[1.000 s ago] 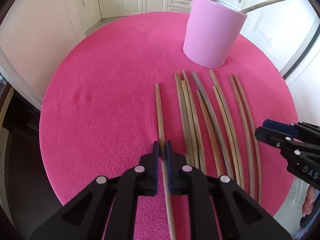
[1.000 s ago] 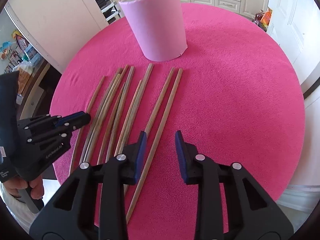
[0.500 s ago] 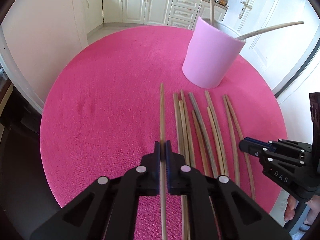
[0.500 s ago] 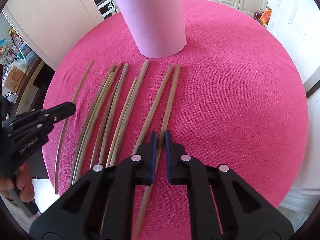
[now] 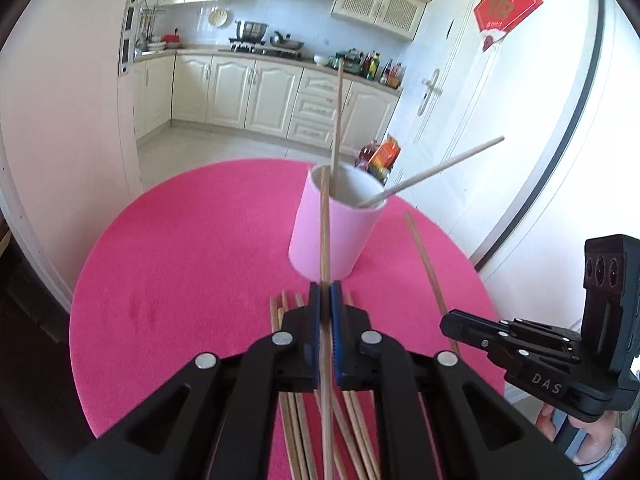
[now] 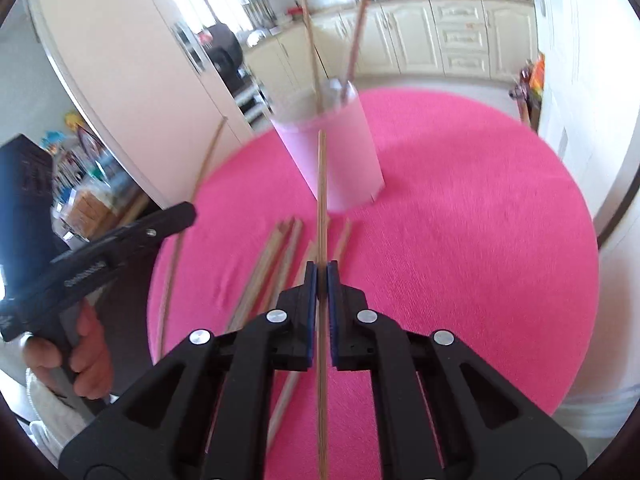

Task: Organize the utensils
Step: 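Lift both held chopsticks upright and carry them above the pink cup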

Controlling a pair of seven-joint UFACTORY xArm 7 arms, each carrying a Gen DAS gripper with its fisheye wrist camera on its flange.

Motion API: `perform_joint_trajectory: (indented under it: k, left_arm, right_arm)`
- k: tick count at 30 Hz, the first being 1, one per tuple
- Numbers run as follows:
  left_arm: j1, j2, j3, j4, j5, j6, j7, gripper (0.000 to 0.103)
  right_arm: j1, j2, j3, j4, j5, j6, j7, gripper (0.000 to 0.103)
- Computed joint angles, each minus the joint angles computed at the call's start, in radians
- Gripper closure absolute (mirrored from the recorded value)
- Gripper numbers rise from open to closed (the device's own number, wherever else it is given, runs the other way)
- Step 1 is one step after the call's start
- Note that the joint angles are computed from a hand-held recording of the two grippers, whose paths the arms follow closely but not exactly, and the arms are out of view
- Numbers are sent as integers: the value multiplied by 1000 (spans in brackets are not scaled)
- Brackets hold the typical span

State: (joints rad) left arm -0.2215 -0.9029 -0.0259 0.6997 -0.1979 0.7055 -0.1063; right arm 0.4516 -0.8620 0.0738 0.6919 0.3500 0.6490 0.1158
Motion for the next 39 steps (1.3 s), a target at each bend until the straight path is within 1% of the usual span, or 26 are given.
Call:
perform_joint_trajectory:
  k: [2,5,7,9,11,14,15,16,17,18,19,21,25,27,28,30,31,32,34,35,36,37,39]
  left_arm:
    - [-13,2,-4,-5,-14,-80,3,98]
    - [-33,10,-11,-15,-23,-230,9,98]
    - [-43,30,-20,-20,-19,-351,10,97]
    - [-46,59,-31,-22,-7,-479,2,97]
    - [-51,96,-38,-18,8,-599,-11,97]
    - [-8,159,-74,-9,45,-774,-55,97]
    - [19,179,-95,-2,56,-820,-75,97]
    - [39,205,-108,9,69,-865,-89,97]
    - [58,223,-120,22,80,-895,-102,97]
    - [90,242,-143,30,86,-932,-118,97]
    - [140,261,-180,42,89,-965,-133,97]
    - [241,310,-255,77,88,-1014,-151,97]
    - [401,392,-394,145,45,-1063,-159,97]
    - [420,425,-413,163,32,-1079,-151,97]
    - [450,441,-444,176,13,-1086,-143,97]
    - [474,474,-473,200,-13,-1088,-123,97]
    - [479,485,-481,201,-25,-1095,-113,97]
    - [487,498,-493,210,-38,-1098,-100,97]
    - [465,512,-480,201,-51,-1107,-78,97]
    - [439,517,-458,187,-50,-1114,-70,97]
    - [440,526,-464,190,-64,-1113,-55,97]
    - [412,529,-439,179,-61,-1115,-49,97]
    - [404,538,-438,183,-86,-1107,-26,97]
  right_arm:
    - [27,-8,-7,-12,26,-106,-27,98]
    - [54,-3,-6,-23,27,-272,-56,98]
    - [77,25,-9,-25,17,-397,-71,98]
    - [108,64,-27,-16,1,-501,-81,98]
    - [108,111,-22,-6,-31,-607,-75,98]
    - [142,182,-53,10,-68,-763,-66,98]
    - [156,202,-70,15,-82,-813,-63,98]
    - [192,226,-101,13,-97,-890,-60,98]
    - [201,246,-115,17,-112,-931,-50,98]
    - [202,277,-126,28,-128,-979,-41,98]
    - [196,301,-131,35,-143,-1019,-31,98]
    - [193,346,-154,53,-174,-1089,-1,98]
    - [208,444,-226,108,-257,-1165,81,98]
    - [203,482,-248,134,-300,-1181,119,98]
    - [195,493,-247,145,-314,-1182,134,98]
    - [155,509,-207,150,-310,-1196,140,98]
    - [125,510,-168,145,-289,-1202,132,98]
    - [104,516,-145,145,-282,-1210,131,98]
    - [85,533,-140,149,-310,-1221,157,98]
    - [71,541,-131,151,-316,-1224,163,98]
    - [50,543,-104,146,-304,-1230,157,98]
    - [42,548,-102,147,-319,-1229,171,98]
    - [17,553,-84,147,-333,-1228,186,97]
